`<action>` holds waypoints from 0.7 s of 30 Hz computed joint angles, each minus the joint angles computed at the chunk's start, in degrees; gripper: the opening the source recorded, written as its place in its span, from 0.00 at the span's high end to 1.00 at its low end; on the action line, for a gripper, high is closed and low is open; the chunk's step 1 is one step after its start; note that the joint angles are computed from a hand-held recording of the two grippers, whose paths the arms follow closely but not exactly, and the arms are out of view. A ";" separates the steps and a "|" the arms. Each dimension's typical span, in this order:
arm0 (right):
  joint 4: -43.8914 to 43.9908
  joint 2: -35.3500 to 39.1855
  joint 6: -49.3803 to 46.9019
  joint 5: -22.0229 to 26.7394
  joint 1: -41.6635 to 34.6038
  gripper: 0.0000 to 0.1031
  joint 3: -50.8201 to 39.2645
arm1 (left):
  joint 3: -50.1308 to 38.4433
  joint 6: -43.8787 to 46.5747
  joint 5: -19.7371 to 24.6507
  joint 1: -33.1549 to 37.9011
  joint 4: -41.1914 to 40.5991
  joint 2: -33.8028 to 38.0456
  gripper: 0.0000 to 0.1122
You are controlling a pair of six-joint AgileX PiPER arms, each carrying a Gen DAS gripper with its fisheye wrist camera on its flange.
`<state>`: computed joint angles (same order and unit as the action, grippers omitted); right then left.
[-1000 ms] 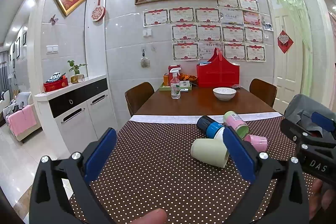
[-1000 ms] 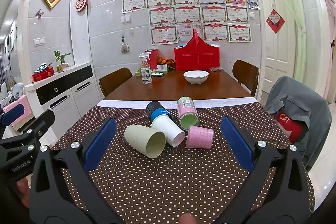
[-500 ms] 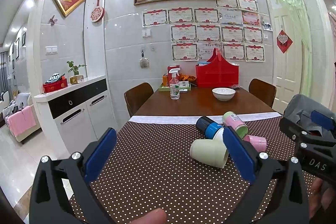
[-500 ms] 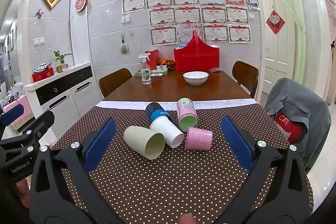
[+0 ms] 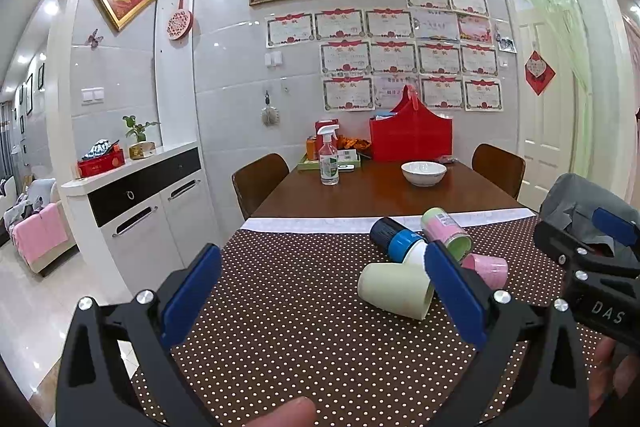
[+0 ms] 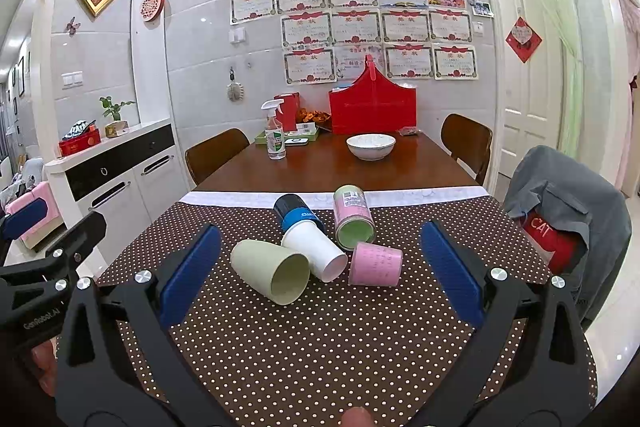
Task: Flip cup upside down
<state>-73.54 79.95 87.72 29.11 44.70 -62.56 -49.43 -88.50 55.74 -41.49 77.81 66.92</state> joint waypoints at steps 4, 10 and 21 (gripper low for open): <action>0.24 1.17 -0.61 -2.73 -2.62 0.05 -0.16 | -1.59 1.94 -3.55 2.95 -1.95 1.63 0.11; 6.23 4.10 -8.14 -7.16 -7.84 0.05 -2.65 | -7.50 11.39 -12.17 10.10 -10.92 7.15 0.11; 46.99 15.69 -49.47 -12.15 -21.23 0.05 -13.16 | -35.68 47.04 -14.75 24.73 -47.33 30.61 0.12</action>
<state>-26.54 95.64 38.25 16.96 23.47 -75.72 -85.11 -41.47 40.99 -16.76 30.47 97.53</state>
